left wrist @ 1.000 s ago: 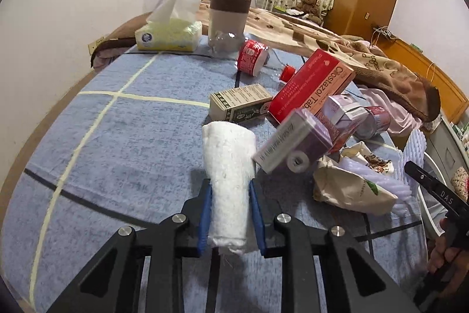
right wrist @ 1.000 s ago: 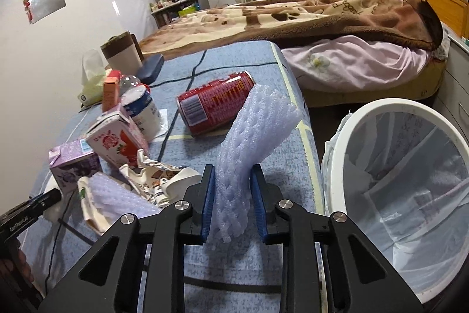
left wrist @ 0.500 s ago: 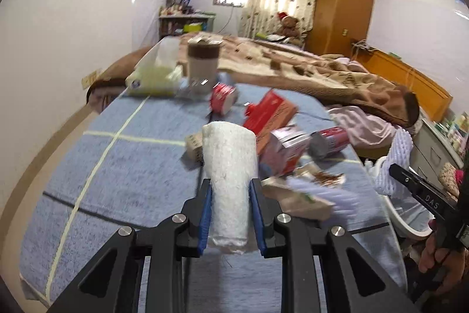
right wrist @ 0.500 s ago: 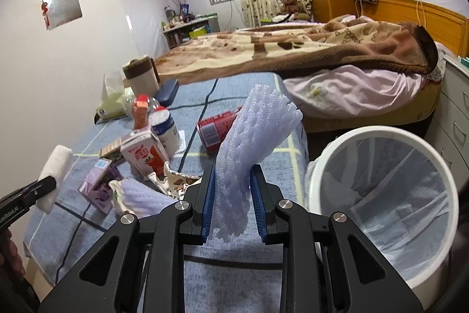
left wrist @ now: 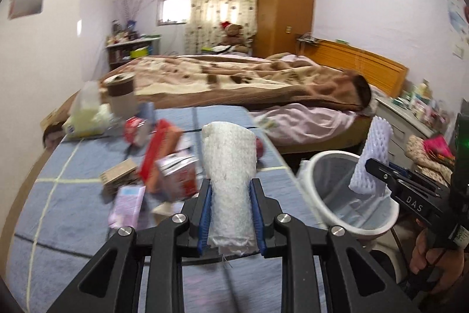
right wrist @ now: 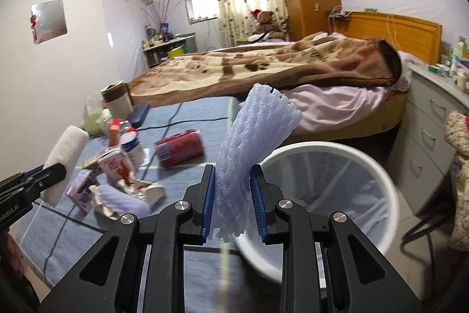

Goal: Collect trash
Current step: 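Carry both items over the white wastebasket and open both tools to drop them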

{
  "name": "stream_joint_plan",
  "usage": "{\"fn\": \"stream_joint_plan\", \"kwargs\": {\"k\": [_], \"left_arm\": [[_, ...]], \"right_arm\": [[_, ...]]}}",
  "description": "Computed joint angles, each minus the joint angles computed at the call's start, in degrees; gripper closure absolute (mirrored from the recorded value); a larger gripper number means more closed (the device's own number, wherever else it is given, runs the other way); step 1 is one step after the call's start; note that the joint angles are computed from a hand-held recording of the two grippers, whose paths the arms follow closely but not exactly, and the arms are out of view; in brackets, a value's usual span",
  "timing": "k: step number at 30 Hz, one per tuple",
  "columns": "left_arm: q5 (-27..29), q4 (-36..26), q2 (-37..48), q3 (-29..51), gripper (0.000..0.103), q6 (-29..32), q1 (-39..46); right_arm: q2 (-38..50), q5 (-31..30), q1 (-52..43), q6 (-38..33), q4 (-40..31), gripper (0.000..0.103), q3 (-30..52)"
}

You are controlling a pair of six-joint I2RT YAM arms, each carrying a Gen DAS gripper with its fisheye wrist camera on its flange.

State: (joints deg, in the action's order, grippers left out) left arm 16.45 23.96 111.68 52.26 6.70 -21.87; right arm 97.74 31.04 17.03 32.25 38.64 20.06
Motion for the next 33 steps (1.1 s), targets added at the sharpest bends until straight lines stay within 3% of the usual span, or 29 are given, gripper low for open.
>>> {"fn": "stream_joint_plan", "kwargs": {"k": [6, 21, 33], "left_arm": [[-2.7, -0.1, 2.1, 2.2, 0.078, 0.4, -7.4], [0.2, -8.6, 15.3, 17.9, 0.077, 0.7, -18.1], [-0.6, -16.2, 24.8, 30.8, 0.076, -0.3, -21.3]], "right_arm": [[-1.0, 0.9, -3.5, -0.6, 1.3, 0.078, -3.4], [5.5, -13.1, -19.2, -7.3, 4.3, 0.078, -5.4], [11.7, -18.6, -25.5, -12.9, 4.5, 0.077, -3.5]]}}
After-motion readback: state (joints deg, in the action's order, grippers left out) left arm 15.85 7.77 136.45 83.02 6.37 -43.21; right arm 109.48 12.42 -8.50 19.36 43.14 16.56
